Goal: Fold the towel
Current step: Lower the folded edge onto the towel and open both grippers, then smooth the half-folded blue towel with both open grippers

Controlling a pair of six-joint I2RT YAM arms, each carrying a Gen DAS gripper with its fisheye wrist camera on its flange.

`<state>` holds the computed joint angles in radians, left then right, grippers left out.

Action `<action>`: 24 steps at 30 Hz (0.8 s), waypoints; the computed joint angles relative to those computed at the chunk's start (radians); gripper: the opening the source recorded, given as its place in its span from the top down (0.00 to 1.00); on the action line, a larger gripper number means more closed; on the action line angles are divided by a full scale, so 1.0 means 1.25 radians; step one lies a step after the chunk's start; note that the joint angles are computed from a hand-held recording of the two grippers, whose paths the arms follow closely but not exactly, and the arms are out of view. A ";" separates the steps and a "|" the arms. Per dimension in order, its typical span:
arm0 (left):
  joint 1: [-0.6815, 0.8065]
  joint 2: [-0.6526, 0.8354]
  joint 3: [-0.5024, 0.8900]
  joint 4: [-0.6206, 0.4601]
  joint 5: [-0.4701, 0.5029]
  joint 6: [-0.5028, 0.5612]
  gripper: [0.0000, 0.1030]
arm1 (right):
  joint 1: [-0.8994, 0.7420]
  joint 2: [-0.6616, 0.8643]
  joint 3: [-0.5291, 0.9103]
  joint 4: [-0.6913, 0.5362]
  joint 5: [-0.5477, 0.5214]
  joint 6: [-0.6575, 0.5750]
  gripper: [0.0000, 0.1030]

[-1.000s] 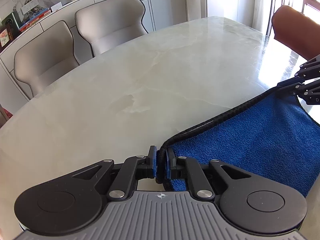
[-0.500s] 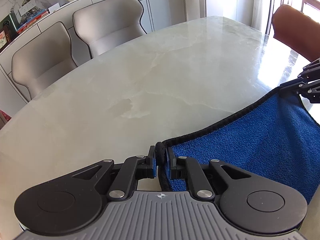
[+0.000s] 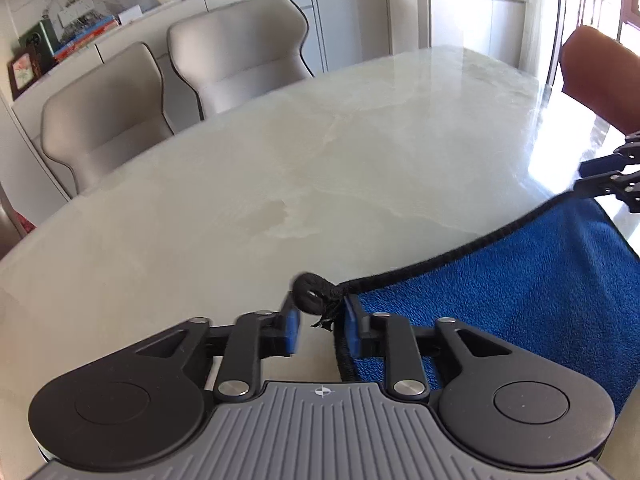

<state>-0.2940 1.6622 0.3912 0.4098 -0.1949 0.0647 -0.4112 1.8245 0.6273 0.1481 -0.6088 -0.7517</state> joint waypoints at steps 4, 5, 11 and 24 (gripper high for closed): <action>-0.041 -0.070 -0.051 0.010 -0.052 -0.036 0.43 | -0.013 -0.090 -0.084 -0.041 -0.040 -0.069 0.71; -0.048 -0.087 -0.059 0.001 -0.037 -0.048 0.43 | -0.010 -0.103 -0.099 -0.046 -0.044 -0.078 0.71; -0.132 -0.058 -0.058 -0.019 0.087 -0.118 0.43 | 0.034 -0.058 -0.104 -0.045 -0.036 -0.032 0.71; -0.195 -0.187 -0.177 -0.096 0.048 -0.199 0.43 | -0.069 -0.095 -0.110 -0.079 -0.010 -0.050 0.68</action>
<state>-0.5373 1.4285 0.1699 0.2899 -0.1350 -0.1845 -0.4969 1.7062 0.4900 0.0497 -0.6212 -0.8146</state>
